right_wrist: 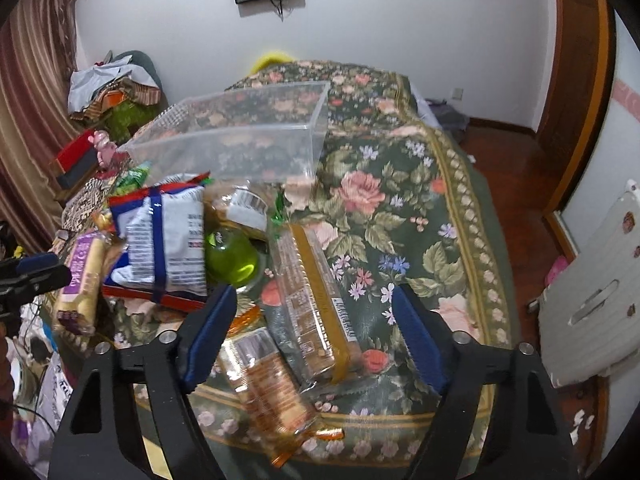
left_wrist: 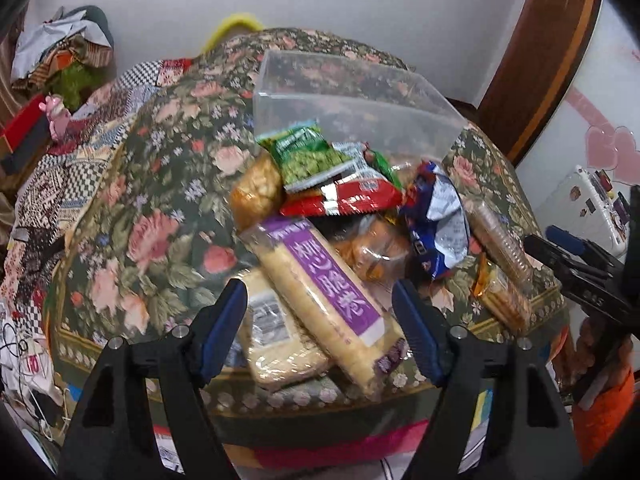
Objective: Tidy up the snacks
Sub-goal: 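Grasp purple-labelled wafer roll with left gripper while right gripper grasps brown biscuit pack, then carry wafer roll and biscuit pack into the clear box, release both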
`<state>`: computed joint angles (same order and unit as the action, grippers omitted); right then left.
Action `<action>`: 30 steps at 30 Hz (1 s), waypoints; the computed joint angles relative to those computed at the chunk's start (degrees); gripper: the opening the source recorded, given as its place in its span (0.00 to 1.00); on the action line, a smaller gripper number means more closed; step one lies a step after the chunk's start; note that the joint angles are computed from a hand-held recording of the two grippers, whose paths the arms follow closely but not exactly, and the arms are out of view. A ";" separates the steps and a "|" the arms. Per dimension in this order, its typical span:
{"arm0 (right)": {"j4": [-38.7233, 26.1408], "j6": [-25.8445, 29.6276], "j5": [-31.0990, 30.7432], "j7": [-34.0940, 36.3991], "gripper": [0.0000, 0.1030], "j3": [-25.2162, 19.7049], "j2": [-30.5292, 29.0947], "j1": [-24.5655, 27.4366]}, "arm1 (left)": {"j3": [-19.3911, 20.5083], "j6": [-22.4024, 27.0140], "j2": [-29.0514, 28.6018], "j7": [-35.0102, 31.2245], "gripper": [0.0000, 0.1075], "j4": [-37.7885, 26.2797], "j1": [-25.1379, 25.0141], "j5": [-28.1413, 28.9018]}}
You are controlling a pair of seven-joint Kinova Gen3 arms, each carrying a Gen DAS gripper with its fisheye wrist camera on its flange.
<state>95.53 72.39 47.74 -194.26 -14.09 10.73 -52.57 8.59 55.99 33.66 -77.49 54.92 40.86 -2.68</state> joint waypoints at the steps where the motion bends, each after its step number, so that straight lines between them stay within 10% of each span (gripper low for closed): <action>1: 0.83 -1.56 -0.48 0.46 0.67 0.16 -0.36 0.74 | -0.03 0.73 0.54 0.28 0.70 -0.76 0.23 -0.01; 13: 8.15 -19.22 -4.82 2.73 0.49 1.19 -2.55 7.28 | -5.26 -0.78 3.58 8.31 0.69 -1.92 7.35 -9.52; 30: 8.24 -13.90 0.61 -5.38 0.32 0.28 -3.14 3.98 | -3.06 -5.70 1.04 2.42 0.39 3.08 5.55 -10.98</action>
